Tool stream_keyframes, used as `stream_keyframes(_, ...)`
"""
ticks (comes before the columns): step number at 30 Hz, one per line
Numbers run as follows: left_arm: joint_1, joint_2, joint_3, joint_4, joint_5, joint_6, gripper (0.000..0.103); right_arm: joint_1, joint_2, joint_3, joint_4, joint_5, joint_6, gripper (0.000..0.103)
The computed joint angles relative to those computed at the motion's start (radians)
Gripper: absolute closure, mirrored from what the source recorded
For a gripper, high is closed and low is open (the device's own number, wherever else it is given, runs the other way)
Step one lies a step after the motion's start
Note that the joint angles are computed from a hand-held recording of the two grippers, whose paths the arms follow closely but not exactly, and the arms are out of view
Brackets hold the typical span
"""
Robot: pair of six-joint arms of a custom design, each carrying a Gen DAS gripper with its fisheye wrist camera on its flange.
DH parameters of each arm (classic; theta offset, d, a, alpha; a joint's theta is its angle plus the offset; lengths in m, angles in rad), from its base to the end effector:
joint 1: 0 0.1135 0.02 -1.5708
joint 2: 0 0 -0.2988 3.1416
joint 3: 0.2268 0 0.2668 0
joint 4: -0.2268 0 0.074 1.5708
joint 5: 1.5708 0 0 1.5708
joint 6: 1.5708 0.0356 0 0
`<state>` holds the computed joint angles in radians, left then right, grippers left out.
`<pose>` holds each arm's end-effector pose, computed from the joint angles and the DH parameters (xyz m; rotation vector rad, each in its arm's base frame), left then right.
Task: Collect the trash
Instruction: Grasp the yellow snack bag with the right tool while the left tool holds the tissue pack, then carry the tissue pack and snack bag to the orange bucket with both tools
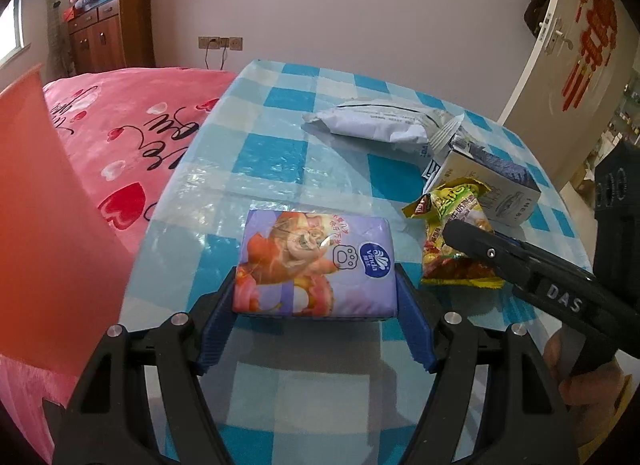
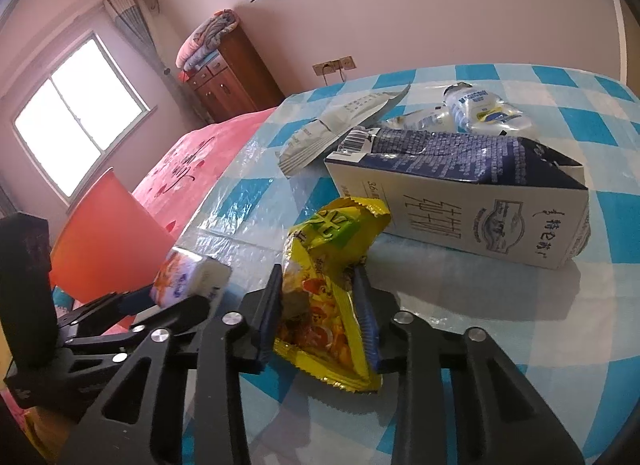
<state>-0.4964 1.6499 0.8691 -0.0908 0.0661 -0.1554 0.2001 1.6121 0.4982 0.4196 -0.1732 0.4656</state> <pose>0.2987 -0.1645 0.1872 0.4493 2.4339 -0.3664 0.2778 0.0626 0.1354 0.2126 2.3022 0.5433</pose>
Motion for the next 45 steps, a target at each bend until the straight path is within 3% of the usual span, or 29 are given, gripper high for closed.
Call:
stream_keyframes(17, 0.03, -0.153, -0.113, 0.018, 0.069, 0.034, 0.03, 0.111, -0.137, -0.086, -0.05, 0.154, 0.041, 0.076)
stream_keyframes(28, 0.06, -0.326, -0.144, -0.026, 0.096, 0.068, 0.03, 0.124, -0.286, -0.09, -0.16, 0.148, 0.11, 0.076)
stream_keyframes(36, 0.149, -0.462, -0.118, -0.091, 0.111, 0.093, 0.03, 0.208, -0.368, 0.023, -0.292, 0.17, 0.108, 0.076)
stream_keyframes(45, 0.418, -0.523, -0.075, -0.123, 0.197, 0.124, 0.03, 0.361, -0.252, 0.314, -0.417, 0.196, 0.007, 0.076)
